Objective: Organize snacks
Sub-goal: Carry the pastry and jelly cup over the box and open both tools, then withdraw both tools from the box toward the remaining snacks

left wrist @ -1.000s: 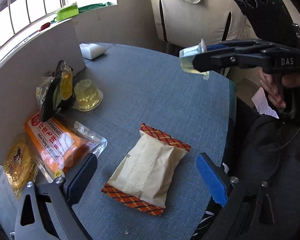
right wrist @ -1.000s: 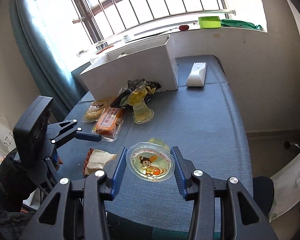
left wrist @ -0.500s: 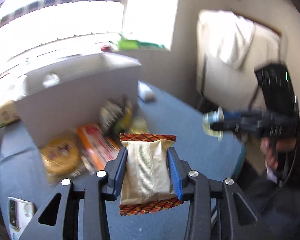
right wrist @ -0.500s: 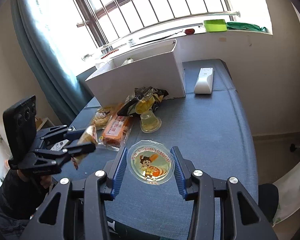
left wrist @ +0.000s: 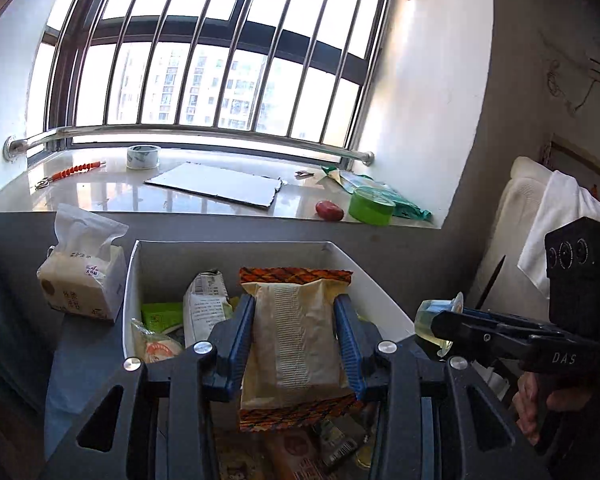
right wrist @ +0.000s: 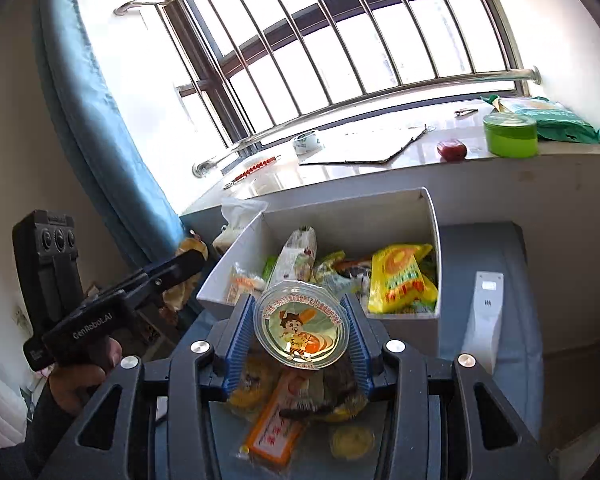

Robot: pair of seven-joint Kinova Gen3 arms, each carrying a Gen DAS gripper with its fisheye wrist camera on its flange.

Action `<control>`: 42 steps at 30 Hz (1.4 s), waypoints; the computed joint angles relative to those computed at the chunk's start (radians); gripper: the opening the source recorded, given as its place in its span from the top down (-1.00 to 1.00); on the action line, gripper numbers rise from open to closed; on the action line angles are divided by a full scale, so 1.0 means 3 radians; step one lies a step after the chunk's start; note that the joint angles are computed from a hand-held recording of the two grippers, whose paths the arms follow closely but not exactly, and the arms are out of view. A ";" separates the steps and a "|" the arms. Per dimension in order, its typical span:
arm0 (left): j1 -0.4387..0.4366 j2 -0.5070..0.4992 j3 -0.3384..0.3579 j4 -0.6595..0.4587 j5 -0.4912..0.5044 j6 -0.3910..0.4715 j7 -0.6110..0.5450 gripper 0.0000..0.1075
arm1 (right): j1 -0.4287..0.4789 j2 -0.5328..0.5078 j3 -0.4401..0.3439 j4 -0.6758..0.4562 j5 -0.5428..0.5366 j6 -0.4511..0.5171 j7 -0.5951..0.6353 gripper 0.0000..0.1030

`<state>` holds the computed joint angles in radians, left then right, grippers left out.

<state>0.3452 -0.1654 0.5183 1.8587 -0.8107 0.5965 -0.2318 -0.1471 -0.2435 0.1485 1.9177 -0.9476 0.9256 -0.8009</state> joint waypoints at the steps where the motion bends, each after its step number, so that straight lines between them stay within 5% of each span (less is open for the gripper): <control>1: -0.0005 0.0077 -0.0086 -0.0059 0.0089 -0.0001 -0.0117 0.18 | -0.0005 0.0106 -0.0062 -0.0104 0.0039 -0.0054 -0.0096 0.06; 7: -0.0022 0.0430 -0.0292 -0.0291 0.0149 0.0154 -0.0269 0.16 | 0.0008 0.0595 -0.0314 -0.0553 0.0248 -0.0229 -0.0577 0.06; 8: -0.0007 0.0433 -0.0364 -0.0288 0.0235 0.0119 -0.0312 0.10 | 0.0052 0.0643 -0.0379 -0.0589 0.0278 -0.0264 -0.0631 0.05; 9: 0.0071 0.0463 -0.0496 -0.0324 0.0370 0.0137 -0.0388 -0.16 | 0.0122 0.0683 -0.0440 -0.0614 0.0254 -0.0262 -0.0630 0.02; 10: 0.0190 0.0479 -0.0648 -0.0353 0.0506 0.0171 -0.0446 -0.71 | 0.0155 0.0726 -0.0439 -0.0639 0.0175 -0.0224 -0.0575 -0.29; 11: 0.0253 0.0484 -0.0745 -0.0365 0.0639 0.0176 -0.0508 -0.92 | 0.0137 0.0737 -0.0377 -0.0604 0.0042 -0.0221 -0.0478 -0.92; 14: 0.0220 0.0377 -0.0665 -0.0345 0.0713 0.0302 -0.0606 -0.91 | 0.0071 0.0573 -0.0219 -0.0419 -0.0288 -0.0346 -0.0207 -1.00; 17: 0.0297 0.0279 -0.0624 -0.0300 0.0541 0.0365 -0.0477 -0.91 | 0.0248 0.0460 -0.0438 -0.0374 -0.0186 -0.0526 -0.0208 -1.00; 20: 0.0284 0.0188 -0.0530 -0.0289 0.0428 0.0436 -0.0382 -0.91 | 0.0161 0.0416 -0.0306 -0.0375 -0.0184 -0.0472 -0.0224 -1.00; 26: 0.0257 -0.0067 -0.0207 -0.0208 0.0233 0.0584 -0.0259 -0.91 | 0.0115 0.0165 -0.0112 -0.0169 -0.0316 -0.0296 0.0059 -1.00; 34: -0.0005 -0.0531 0.0765 0.0071 -0.0051 0.0964 0.0324 -0.91 | 0.0064 -0.0492 0.0352 0.0497 -0.0354 0.0195 0.0514 -1.00; 42: -0.0564 -0.0968 0.1767 0.0242 0.0332 0.1147 0.0696 -0.91 | 0.0082 -0.1177 0.0632 0.1113 0.0108 0.0291 0.0377 -1.00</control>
